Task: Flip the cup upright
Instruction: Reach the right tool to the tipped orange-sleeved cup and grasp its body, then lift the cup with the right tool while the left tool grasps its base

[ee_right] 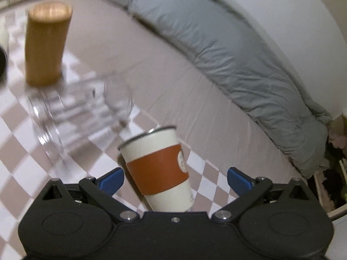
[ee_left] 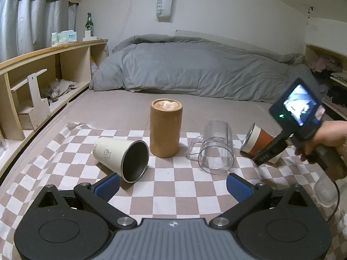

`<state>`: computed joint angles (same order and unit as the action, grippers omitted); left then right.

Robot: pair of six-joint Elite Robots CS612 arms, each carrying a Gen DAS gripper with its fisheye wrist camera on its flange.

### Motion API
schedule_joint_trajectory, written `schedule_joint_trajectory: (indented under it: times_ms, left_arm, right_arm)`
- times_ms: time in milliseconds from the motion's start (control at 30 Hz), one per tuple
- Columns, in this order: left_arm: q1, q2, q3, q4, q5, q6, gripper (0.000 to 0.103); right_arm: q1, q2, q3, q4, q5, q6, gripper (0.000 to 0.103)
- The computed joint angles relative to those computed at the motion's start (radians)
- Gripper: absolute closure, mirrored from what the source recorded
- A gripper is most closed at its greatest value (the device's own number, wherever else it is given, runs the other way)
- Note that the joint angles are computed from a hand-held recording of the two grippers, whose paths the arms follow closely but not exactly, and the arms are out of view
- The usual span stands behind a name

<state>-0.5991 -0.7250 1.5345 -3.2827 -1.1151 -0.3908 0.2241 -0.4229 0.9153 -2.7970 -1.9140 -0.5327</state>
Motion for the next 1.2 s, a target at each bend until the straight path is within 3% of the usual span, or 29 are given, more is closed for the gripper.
schedule_joint_trajectory:
  times_ms: [133, 200, 267, 367, 467, 700, 933, 1033, 1200]
  left_arm:
    - [0.003, -0.003, 0.006, -0.005, -0.007, -0.002, 0.0]
    - [0.004, -0.005, 0.009, -0.009, -0.009, -0.003, 0.0]
    - [0.004, -0.007, 0.013, -0.014, -0.01, -0.007, 0.0]
    - [0.004, -0.01, 0.017, -0.018, -0.008, -0.015, 0.0]
    - [0.005, -0.015, 0.023, -0.021, -0.022, -0.024, 0.0]
    - [0.001, -0.028, 0.041, -0.027, -0.042, -0.011, 0.0]
    - [0.003, -0.04, 0.054, -0.038, -0.084, -0.014, 0.0]
    - [0.016, -0.039, 0.038, 0.006, -0.166, -0.036, 0.001]
    - [0.047, -0.018, -0.022, 0.106, -0.343, -0.087, 0.008]
  right_arm:
    - [0.007, 0.036, -0.069, 0.086, -0.028, -0.007, 0.003]
    - [0.013, 0.056, -0.102, 0.126, -0.063, -0.02, 0.009]
    - [0.016, 0.067, -0.127, 0.174, -0.082, -0.013, 0.03]
    - [0.017, 0.064, -0.123, 0.176, -0.082, 0.015, 0.031]
    - [0.01, 0.025, -0.076, 0.196, -0.015, 0.089, 0.031]
    - [-0.013, -0.103, 0.105, 0.224, 0.226, 0.341, 0.031]
    - [-0.027, -0.196, 0.271, 0.199, 0.395, 0.501, 0.032]
    - [-0.034, -0.226, 0.327, 0.184, 0.452, 0.564, 0.032]
    - [-0.034, -0.247, 0.387, 0.103, 0.461, 0.58, 0.032]
